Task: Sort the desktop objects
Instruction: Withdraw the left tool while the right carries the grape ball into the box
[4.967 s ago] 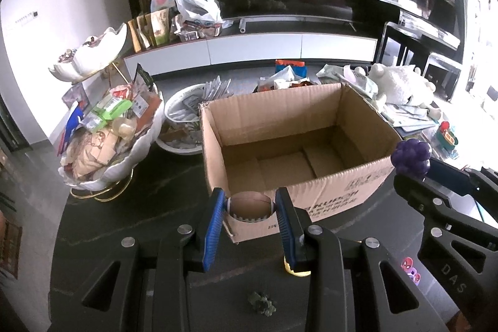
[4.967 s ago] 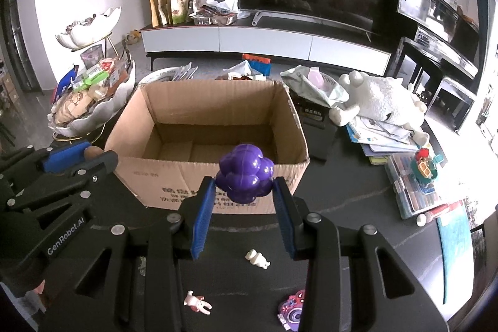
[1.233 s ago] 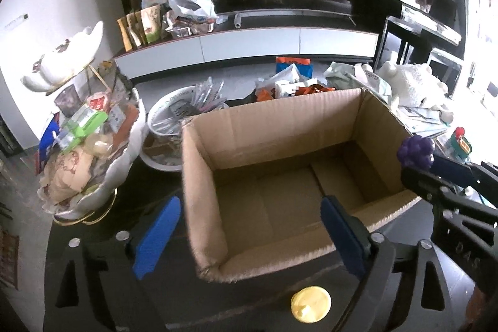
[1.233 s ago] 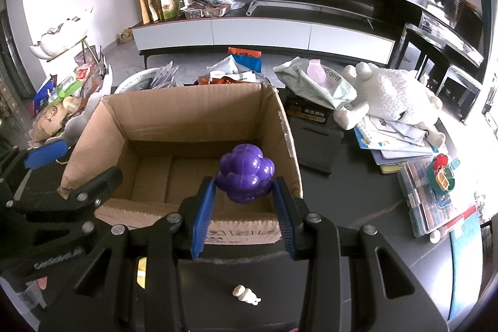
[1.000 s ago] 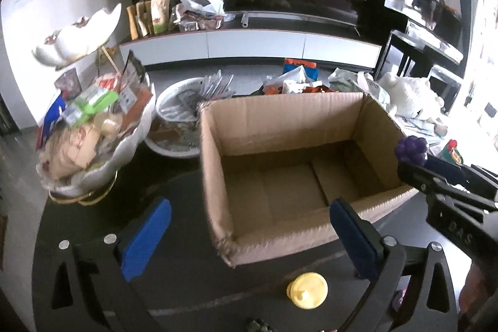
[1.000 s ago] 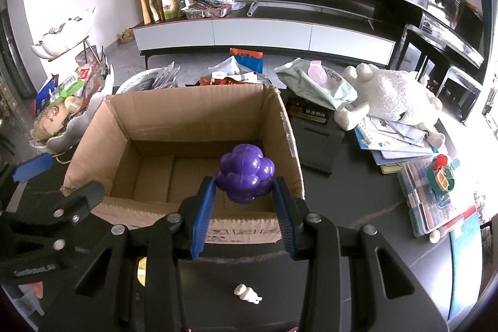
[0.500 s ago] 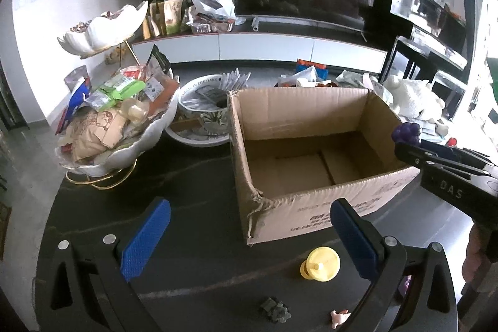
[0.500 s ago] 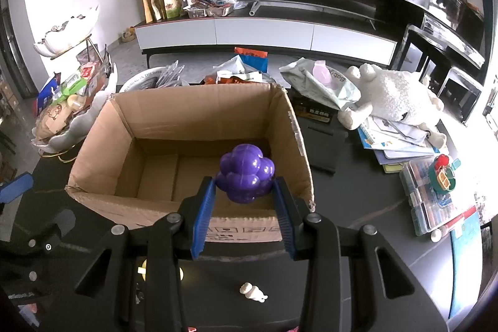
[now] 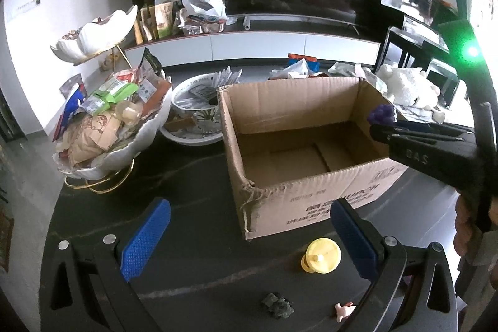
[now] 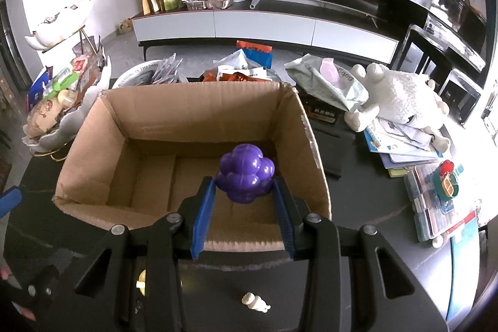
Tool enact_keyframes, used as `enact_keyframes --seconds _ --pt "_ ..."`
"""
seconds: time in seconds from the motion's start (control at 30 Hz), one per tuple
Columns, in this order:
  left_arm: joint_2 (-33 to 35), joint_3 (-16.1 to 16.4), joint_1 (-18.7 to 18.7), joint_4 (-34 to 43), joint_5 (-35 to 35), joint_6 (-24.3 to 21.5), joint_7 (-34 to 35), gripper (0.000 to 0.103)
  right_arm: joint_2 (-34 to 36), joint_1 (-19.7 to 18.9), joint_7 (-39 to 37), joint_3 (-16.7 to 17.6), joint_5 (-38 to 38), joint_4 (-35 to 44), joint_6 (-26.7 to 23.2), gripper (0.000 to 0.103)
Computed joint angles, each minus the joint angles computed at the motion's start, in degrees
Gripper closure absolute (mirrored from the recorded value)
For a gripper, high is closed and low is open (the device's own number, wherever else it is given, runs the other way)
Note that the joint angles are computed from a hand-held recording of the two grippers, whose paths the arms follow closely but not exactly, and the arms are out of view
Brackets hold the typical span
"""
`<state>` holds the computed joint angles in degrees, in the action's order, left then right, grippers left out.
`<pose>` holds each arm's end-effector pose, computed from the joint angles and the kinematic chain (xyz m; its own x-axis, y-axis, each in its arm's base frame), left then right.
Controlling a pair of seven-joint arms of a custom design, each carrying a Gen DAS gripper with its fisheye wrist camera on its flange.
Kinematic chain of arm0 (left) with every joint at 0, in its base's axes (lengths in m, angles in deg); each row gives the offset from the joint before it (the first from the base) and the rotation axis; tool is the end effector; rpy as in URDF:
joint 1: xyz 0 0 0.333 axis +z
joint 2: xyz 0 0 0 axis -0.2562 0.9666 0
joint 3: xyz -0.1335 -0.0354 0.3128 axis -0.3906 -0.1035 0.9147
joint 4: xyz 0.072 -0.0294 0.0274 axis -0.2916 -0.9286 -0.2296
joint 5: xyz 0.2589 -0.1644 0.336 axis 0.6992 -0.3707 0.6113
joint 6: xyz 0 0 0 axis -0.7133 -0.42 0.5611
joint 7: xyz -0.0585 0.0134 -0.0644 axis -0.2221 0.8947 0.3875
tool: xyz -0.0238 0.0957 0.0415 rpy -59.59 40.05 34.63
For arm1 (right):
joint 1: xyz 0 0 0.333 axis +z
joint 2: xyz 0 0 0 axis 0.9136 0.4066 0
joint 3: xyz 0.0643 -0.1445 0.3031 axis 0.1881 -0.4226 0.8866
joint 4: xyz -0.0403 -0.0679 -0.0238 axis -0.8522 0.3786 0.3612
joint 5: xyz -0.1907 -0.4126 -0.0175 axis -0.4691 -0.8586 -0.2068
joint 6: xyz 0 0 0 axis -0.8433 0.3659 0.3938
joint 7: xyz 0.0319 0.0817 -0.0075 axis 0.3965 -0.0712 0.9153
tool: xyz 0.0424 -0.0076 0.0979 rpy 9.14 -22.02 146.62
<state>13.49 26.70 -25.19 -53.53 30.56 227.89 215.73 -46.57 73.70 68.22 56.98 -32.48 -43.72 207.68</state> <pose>0.5690 -0.1763 0.5413 -0.6138 -0.7894 -0.0087 -0.5738 0.4536 -0.6819 0.5292 0.1232 0.5566 -0.4427 -0.8964 0.0210 -0.6937 0.3275 -0.6415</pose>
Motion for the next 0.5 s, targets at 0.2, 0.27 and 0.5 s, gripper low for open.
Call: enact_keyframes --seconds 0.2,0.27,0.5 --pt "0.2 0.2 -0.1 0.2 -1.0 -0.9 0.4 0.002 2.5 0.2 -1.4 -0.7 1.4 1.9 0.0 0.068" --pt "0.4 0.1 0.0 0.3 -1.1 -0.9 0.5 0.002 3.4 0.4 -2.3 -1.2 2.5 2.6 0.3 0.068" --pt "0.5 0.0 -0.1 0.2 -1.1 -1.0 1.3 0.002 7.2 0.6 -3.7 -1.9 3.9 6.0 -1.4 0.068"
